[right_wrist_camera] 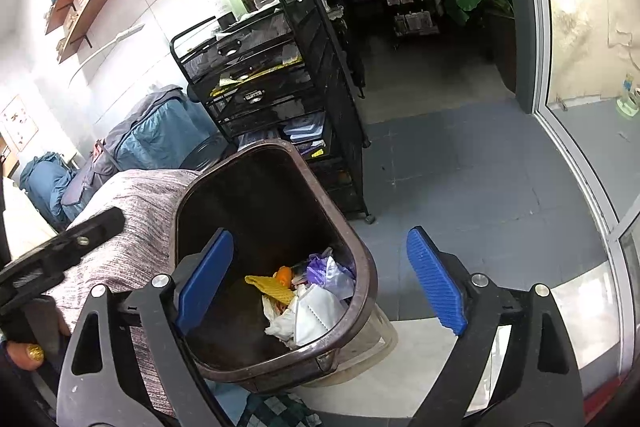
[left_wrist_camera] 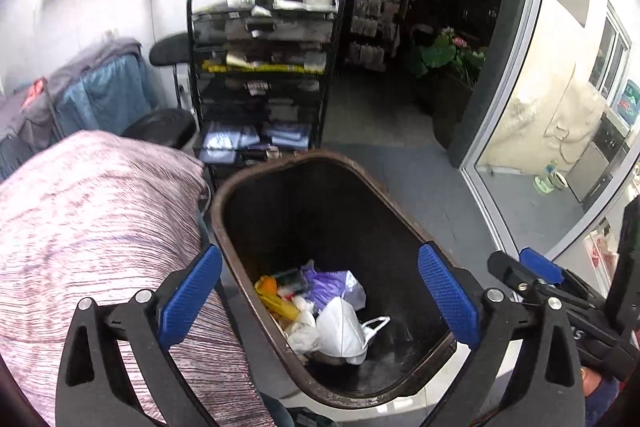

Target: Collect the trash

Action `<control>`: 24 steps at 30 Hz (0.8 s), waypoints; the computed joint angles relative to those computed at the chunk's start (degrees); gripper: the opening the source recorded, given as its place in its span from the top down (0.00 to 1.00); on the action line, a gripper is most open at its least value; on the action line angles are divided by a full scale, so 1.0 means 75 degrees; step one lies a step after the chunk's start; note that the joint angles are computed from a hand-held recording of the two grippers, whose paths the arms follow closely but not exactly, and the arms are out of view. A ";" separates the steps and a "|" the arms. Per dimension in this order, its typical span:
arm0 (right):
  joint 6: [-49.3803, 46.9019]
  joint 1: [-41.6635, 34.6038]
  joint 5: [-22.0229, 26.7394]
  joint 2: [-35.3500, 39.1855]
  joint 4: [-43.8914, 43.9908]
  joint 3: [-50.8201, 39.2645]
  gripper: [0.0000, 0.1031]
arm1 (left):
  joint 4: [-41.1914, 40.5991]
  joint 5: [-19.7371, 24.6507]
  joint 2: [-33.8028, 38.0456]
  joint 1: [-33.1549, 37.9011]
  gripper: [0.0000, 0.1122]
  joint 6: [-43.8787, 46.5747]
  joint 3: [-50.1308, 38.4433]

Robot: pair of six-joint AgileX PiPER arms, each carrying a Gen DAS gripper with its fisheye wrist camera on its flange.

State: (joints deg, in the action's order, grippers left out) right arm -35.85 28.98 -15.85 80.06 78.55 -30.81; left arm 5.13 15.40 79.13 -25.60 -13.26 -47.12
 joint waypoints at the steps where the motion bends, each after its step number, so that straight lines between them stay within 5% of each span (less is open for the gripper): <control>1: -0.0027 0.0032 -0.0039 0.0011 0.0035 -0.0010 0.13 | 0.0191 -0.0015 -0.0136 -0.0024 0.14 -0.0169 0.0057; 5: -0.0064 0.0125 -0.0085 0.0008 0.0081 -0.0041 0.13 | 0.1282 0.0042 -0.0566 -0.0215 0.14 -0.1204 0.0198; 11: -0.0324 0.0379 -0.0219 -0.0077 0.0341 -0.0066 0.12 | 0.1069 0.0027 -0.1109 -0.0081 0.14 -0.1079 0.0367; 18: -0.0804 0.0820 -0.0551 -0.0234 0.0796 -0.0164 0.12 | -0.1838 -0.0139 -0.2222 0.0642 0.14 0.1785 0.0986; 24: -0.1076 0.1513 -0.1112 -0.0266 0.0974 -0.0374 0.11 | -0.0225 -0.0005 -0.3402 0.0825 0.14 0.0386 0.1559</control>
State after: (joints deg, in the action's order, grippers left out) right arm -43.92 40.33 -24.19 78.07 85.86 -33.61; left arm 3.44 15.36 53.62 -19.41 -10.36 -35.42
